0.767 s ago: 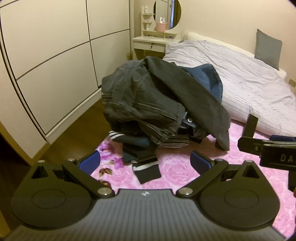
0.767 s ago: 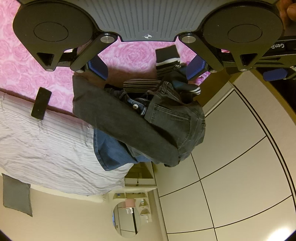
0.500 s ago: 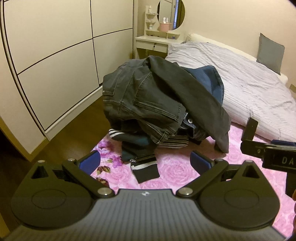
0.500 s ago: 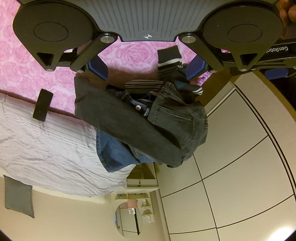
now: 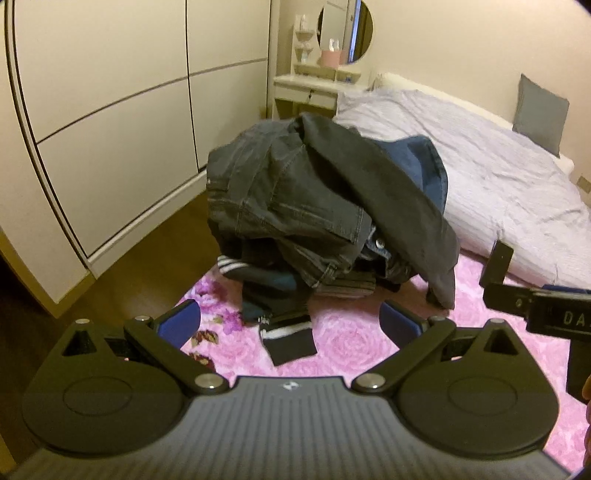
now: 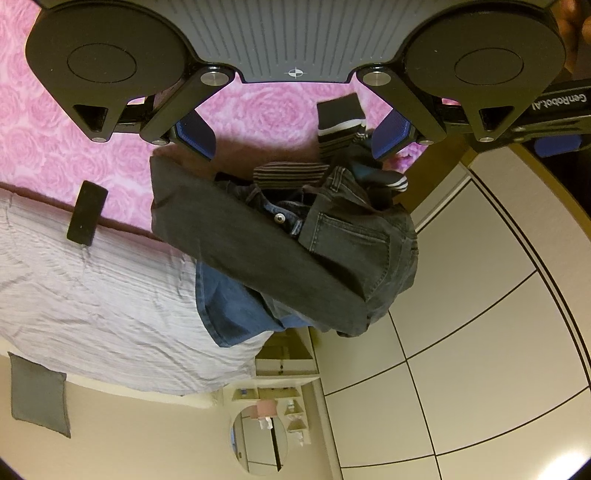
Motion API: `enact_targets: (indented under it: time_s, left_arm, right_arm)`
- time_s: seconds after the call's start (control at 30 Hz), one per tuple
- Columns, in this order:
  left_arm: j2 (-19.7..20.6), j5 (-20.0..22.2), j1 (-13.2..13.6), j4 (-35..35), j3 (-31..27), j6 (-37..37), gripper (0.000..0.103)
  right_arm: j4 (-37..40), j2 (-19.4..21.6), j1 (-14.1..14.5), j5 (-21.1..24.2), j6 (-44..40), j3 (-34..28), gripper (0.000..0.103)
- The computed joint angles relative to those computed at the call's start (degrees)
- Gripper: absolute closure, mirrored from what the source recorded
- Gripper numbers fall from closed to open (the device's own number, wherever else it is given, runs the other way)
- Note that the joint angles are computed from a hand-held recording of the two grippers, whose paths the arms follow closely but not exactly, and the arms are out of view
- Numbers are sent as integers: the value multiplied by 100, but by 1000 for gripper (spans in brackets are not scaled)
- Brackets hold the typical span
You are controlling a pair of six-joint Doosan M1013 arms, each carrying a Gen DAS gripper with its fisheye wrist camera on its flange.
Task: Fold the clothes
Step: 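Move both grippers toward the pile of clothes on the pink rug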
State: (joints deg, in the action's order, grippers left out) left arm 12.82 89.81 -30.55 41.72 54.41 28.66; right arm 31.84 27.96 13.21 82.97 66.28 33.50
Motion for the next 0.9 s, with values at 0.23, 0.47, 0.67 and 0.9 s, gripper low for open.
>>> enact_targets:
  time_s: [0.23, 0.47, 0.67, 0.9]
  left_arm:
    - [-2, 147, -152, 427, 72, 278, 1]
    - [-22, 551, -260, 396, 112, 239, 1]
    - [-10, 1027, -367, 420, 43, 171, 1]
    - [26, 1278, -443, 442, -23, 242, 1]
  right_arm:
    - [98, -18, -39, 45, -78, 69, 9]
    - [281, 14, -139, 168, -253, 108, 9]
    - [463, 56, -188, 339, -341, 100, 9]
    - [645, 64, -221, 508, -543, 107, 9]
